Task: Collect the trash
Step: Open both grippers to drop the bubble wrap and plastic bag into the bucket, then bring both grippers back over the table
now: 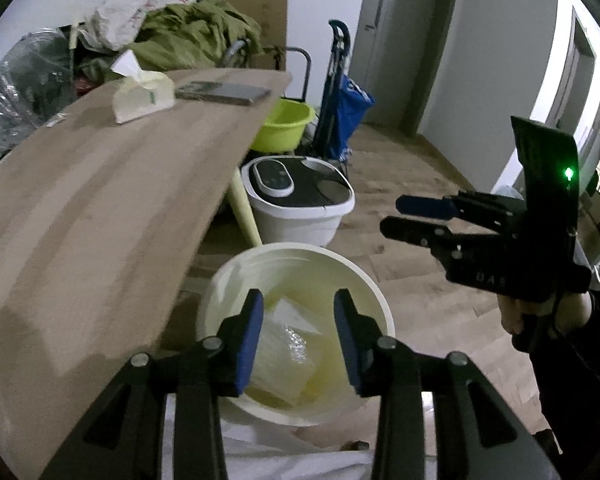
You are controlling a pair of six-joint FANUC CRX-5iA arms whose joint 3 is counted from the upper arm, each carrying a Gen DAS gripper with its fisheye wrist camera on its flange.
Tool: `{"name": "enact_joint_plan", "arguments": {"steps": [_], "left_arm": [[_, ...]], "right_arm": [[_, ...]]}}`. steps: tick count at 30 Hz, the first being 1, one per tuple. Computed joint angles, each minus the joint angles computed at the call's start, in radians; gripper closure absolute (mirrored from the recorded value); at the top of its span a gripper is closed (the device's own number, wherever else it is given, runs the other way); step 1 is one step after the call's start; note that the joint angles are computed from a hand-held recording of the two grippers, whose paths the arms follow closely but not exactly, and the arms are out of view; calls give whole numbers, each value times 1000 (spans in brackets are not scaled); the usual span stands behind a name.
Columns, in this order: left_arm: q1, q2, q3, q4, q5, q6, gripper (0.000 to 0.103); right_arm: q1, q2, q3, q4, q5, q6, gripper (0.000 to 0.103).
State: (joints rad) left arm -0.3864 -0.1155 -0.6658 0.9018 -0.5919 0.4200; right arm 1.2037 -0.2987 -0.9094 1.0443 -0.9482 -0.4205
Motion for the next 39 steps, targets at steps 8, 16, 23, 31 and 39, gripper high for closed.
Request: {"name": "enact_joint_plan", "arguments": {"steps": [8, 16, 23, 31, 39], "left_arm": [[80, -92, -77, 79, -2, -65, 67], [162, -175, -136, 144, 0, -112, 67], [266, -237, -172, 169, -8, -113, 67], [394, -305, -215, 166, -12, -86, 67], [521, -348, -239, 152, -26, -64, 67]], "right_arm": [[-23, 68, 86, 25, 35, 79, 64], [-53, 141, 176, 69, 92, 154, 57], [-89, 215, 255, 122, 177, 198, 57], [-138, 307, 349, 157, 303, 273, 56], [-180, 387, 437, 157, 410, 356, 52]]}}
